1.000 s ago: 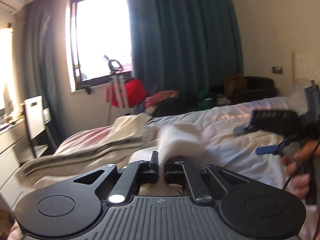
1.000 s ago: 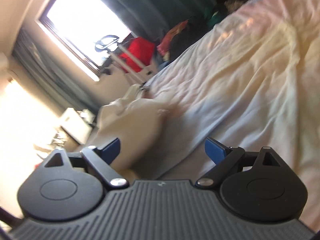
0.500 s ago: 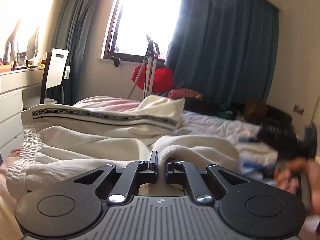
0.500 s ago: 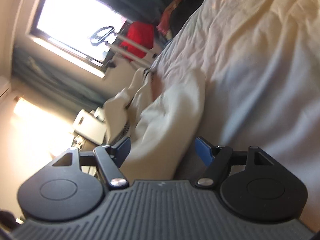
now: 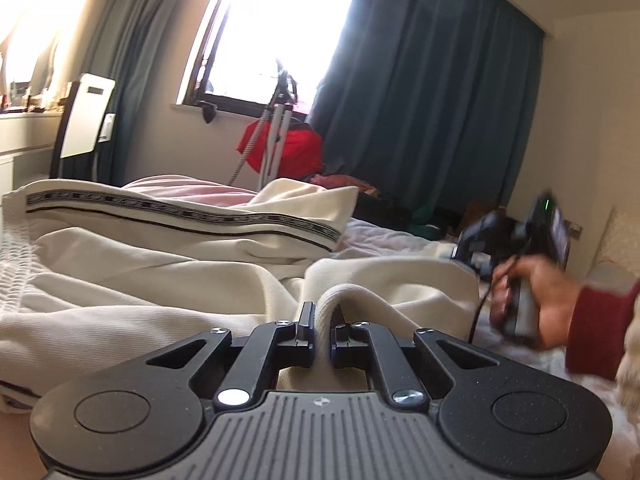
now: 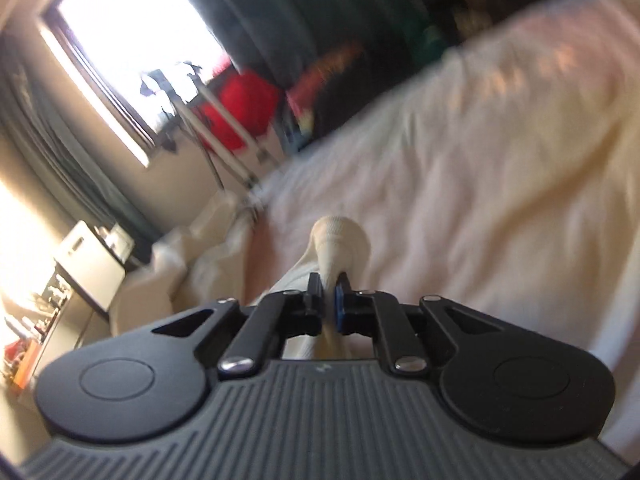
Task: Fold clothes
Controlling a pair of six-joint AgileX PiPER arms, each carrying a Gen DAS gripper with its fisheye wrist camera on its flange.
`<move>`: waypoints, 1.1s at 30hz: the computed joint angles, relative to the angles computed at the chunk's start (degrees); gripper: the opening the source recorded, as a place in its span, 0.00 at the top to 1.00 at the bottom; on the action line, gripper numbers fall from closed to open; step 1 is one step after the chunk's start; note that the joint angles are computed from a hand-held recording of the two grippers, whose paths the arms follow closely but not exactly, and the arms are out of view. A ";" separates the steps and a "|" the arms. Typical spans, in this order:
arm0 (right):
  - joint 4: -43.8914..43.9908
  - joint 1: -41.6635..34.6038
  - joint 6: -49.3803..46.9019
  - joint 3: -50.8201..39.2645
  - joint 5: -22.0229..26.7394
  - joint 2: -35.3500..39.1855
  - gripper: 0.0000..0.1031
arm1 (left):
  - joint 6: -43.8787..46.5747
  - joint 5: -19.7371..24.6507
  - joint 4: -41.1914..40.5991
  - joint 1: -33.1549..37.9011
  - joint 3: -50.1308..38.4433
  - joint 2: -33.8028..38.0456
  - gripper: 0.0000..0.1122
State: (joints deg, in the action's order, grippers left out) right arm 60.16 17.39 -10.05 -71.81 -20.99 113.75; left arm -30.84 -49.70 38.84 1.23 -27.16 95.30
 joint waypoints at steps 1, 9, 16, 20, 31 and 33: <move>1.31 -0.32 -1.20 1.73 -1.72 -2.10 0.91 | -0.17 -0.86 1.16 0.18 0.29 -0.02 0.92; 11.53 -4.88 -6.61 25.49 -14.36 -22.86 0.91 | -6.65 -4.54 13.25 -0.08 1.31 -1.53 0.53; 6.00 -11.41 7.34 44.54 -11.30 -33.51 0.91 | -0.61 3.19 10.50 -8.22 4.18 -6.77 0.48; -0.71 -14.55 15.67 48.10 -5.03 -33.75 0.91 | 2.89 5.31 7.68 -11.13 7.11 -9.86 0.41; 17.42 -7.23 2.25 48.60 -16.21 -36.54 0.92 | -5.50 5.89 13.52 -8.12 7.25 -12.22 0.29; 22.26 -3.78 0.92 49.07 -25.21 -37.41 0.92 | -8.62 7.58 13.65 -6.75 6.56 -12.70 0.27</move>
State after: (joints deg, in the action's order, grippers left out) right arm 82.42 13.61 -9.13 -22.74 -46.19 76.34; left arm -39.47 -42.12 52.49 -5.52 -20.60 82.60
